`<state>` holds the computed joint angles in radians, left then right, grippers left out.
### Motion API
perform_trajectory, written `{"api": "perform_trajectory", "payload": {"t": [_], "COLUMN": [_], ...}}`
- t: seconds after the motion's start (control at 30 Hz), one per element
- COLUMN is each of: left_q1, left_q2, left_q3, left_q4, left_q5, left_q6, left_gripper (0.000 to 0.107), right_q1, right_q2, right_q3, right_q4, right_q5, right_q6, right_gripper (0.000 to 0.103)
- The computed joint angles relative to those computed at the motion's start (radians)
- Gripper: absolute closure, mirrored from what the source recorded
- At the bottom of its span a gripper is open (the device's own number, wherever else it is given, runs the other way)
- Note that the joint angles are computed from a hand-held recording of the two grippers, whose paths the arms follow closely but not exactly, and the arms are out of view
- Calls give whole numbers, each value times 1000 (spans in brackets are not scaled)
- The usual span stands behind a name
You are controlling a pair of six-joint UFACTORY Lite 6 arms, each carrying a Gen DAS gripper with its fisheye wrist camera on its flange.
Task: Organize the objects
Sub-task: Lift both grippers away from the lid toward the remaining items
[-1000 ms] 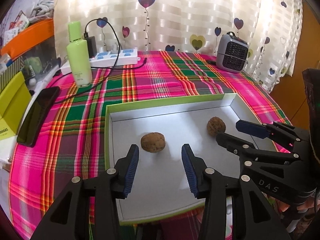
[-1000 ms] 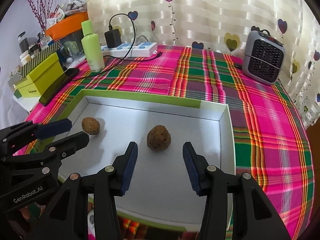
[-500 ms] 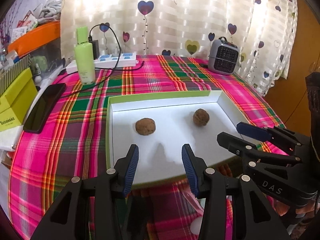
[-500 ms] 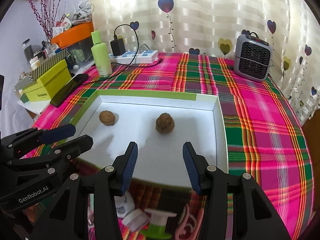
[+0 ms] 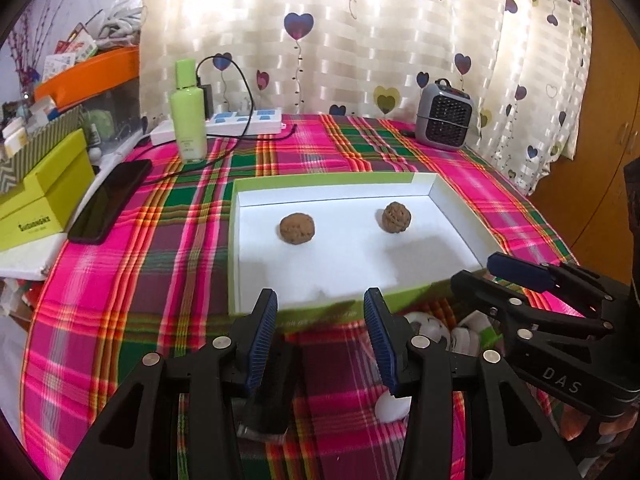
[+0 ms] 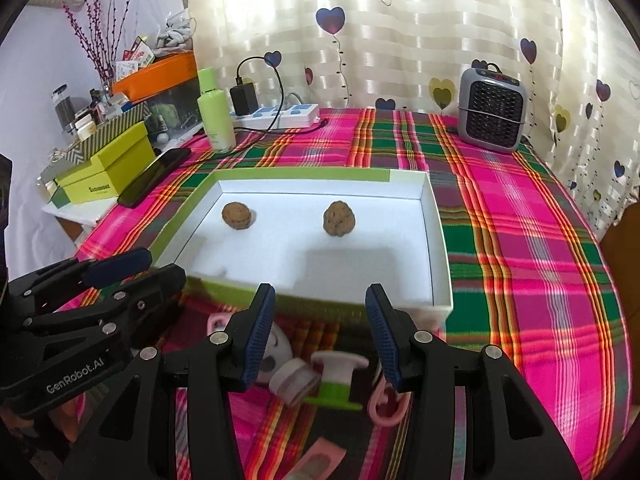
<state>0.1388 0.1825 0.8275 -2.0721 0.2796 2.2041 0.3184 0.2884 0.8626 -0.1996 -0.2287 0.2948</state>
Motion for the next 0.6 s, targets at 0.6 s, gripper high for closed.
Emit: {"api": "perform_trajectory", "payload": {"t": [0.6], "left_q1": [94], "left_q2": [-165], "left_q3": [-223], "left_q4": [-42], "left_q5": [70], "left_q6": [118], "left_gripper": [60], "right_q1": [13], "right_q2": [-195], "right_q3": [-247], "right_q4": [85], "right_q5": [-72], "right_q6": [-72], "right_gripper": [55]}}
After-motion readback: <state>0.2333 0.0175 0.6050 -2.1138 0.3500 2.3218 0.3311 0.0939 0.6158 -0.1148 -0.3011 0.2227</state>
